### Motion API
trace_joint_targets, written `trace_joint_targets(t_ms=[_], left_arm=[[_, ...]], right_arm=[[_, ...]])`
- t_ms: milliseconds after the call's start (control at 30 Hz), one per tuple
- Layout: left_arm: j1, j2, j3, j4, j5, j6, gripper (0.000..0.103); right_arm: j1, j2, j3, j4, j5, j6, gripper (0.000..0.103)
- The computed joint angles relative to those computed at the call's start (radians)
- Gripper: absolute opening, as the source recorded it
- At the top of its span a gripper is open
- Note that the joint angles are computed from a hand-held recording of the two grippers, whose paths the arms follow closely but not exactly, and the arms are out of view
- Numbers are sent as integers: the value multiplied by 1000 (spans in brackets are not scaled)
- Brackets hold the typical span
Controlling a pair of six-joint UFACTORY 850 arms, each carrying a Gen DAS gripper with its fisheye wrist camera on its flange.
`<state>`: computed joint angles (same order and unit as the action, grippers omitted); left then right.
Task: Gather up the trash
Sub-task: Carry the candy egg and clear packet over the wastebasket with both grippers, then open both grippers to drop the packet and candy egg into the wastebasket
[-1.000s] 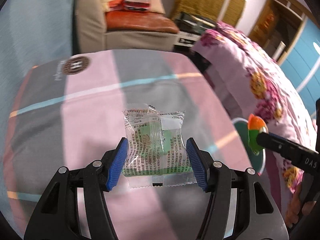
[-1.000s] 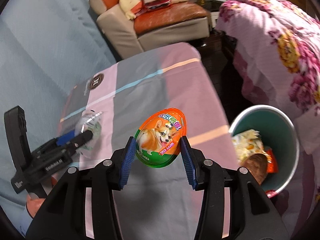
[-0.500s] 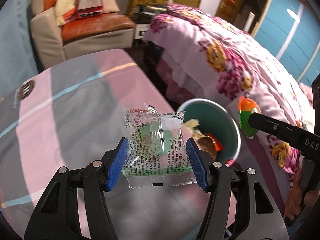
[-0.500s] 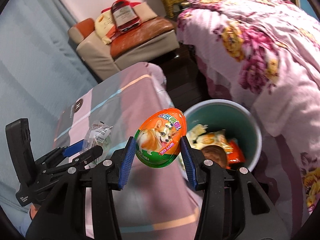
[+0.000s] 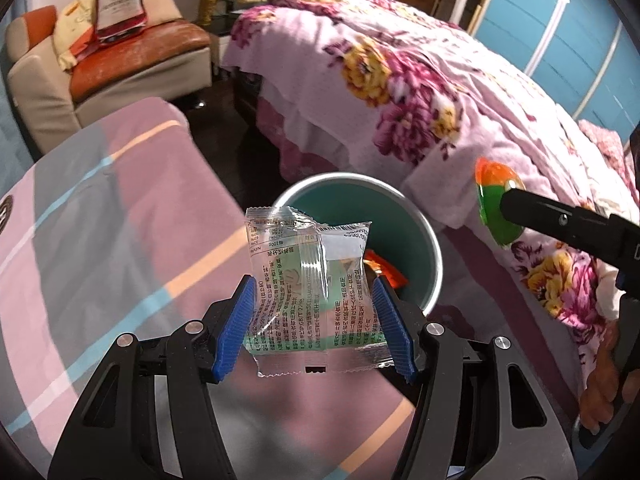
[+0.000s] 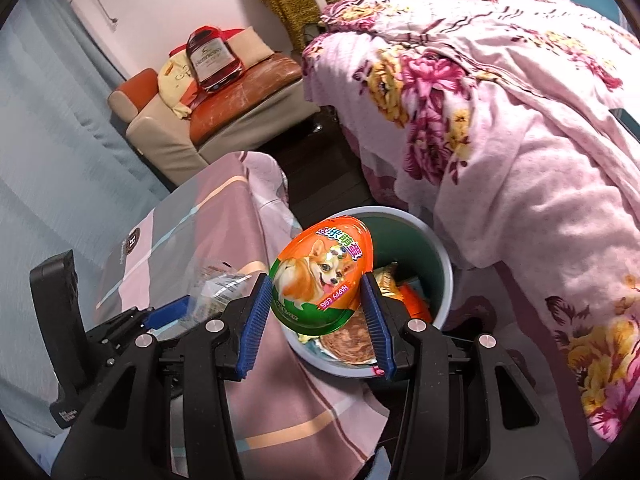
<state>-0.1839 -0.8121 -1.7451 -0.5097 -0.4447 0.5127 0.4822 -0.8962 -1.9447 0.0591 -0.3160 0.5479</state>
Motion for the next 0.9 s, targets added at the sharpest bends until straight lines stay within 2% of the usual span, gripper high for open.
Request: trace_joint_targets(t_ms=[333,767,900], left_arm=[[-28,-70,-91,64,-53,-46,61],[-32,-167,-242,106,-116,-98,63],[-33,-194,-287,105,-134,-101,68]], right_arm=[[-27,-14,-2,81,-13,-61,44],[-41,-51,-55,50,-61,-10,44],[-43,-61,-74,29,-79,13,44]])
